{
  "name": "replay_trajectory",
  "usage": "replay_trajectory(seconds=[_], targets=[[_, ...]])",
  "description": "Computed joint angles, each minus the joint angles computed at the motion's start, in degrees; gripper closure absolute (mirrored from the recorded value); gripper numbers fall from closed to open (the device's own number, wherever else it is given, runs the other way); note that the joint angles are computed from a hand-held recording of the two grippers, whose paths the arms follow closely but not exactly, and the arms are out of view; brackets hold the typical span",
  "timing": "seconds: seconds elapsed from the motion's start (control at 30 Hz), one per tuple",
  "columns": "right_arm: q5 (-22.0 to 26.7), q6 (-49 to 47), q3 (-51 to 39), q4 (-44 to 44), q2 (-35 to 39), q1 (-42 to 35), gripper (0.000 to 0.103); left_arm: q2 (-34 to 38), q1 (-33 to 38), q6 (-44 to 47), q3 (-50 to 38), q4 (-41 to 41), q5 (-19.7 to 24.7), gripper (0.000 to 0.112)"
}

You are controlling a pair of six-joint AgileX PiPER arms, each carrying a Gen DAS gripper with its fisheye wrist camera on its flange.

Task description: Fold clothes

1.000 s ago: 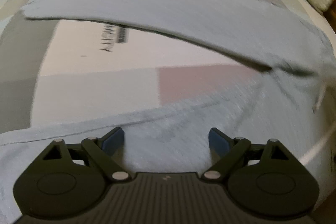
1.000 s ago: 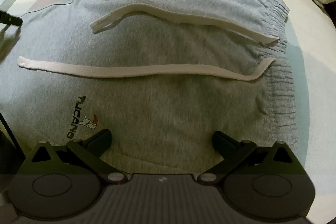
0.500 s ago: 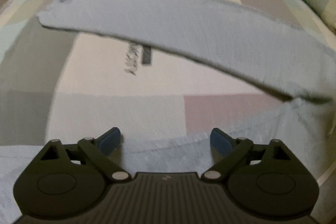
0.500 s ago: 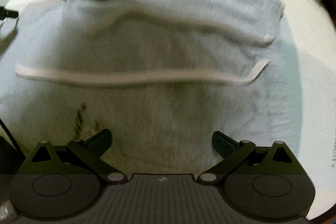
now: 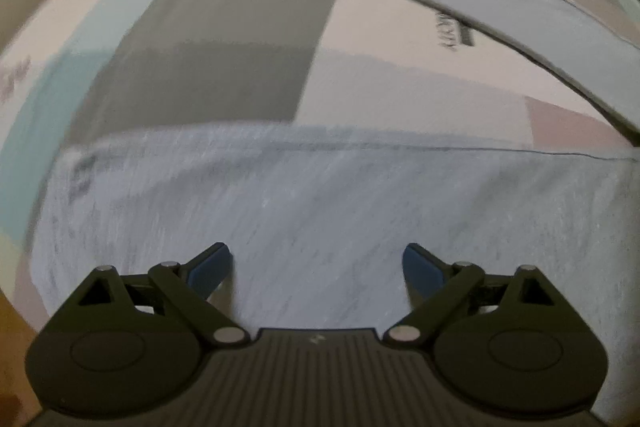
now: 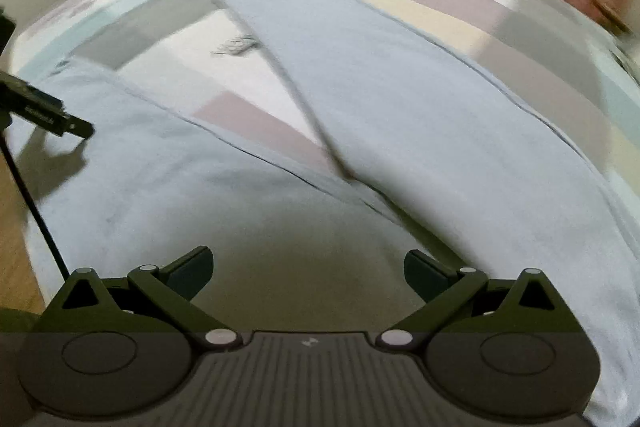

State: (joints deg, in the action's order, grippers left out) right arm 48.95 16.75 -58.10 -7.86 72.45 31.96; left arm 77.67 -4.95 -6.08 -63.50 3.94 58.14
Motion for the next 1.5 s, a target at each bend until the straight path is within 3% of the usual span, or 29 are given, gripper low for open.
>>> replay_trajectory(seconds=[0.13, 0.33, 0.4, 0.63, 0.8, 0.97, 1.2, 1.5], targets=[[-1.44, -2.31, -3.44, -1.55, 6.67, 4.01, 0.0, -0.53, 5.06, 3.22, -2.12, -2.23, -0.56, 0.019], [1.97, -4.41, -6.9, 0.74, 10.54, 5.58, 0.0, 4.1, 13.47, 6.43, -5.83, -5.74, -6.44, 0.019], [3.0, -4.11, -8.03, 0.99, 11.63, 6.64, 0.0, 8.13, 16.6, 8.71, -8.0, -9.86, -4.5, 0.019], [5.68, -2.84, -11.02, 2.29, 15.29, 7.05, 0.0, 11.76, 17.9, 10.21, -8.45, -9.99, -10.86, 0.017], [5.34, -2.98, -10.6, 2.99, 15.36, 6.86, 0.0, 5.43, 18.2, 10.86, -5.9, -9.51, -10.83, 0.017], [4.82, -2.6, -9.92, 2.78, 14.96, 7.05, 0.0, 0.87, 17.75, 12.38, -2.17, -10.81, -6.25, 0.017], [3.95, -2.5, -9.92, 2.59, 15.63, 7.04, 0.0, 1.61, 20.22, 10.16, 0.8, -8.35, -8.91, 0.017], [3.88, -1.25, -9.99, 1.73, 15.8, 7.61, 0.0, 1.95, 22.11, 13.78, -0.5, -10.37, -5.12, 0.017]])
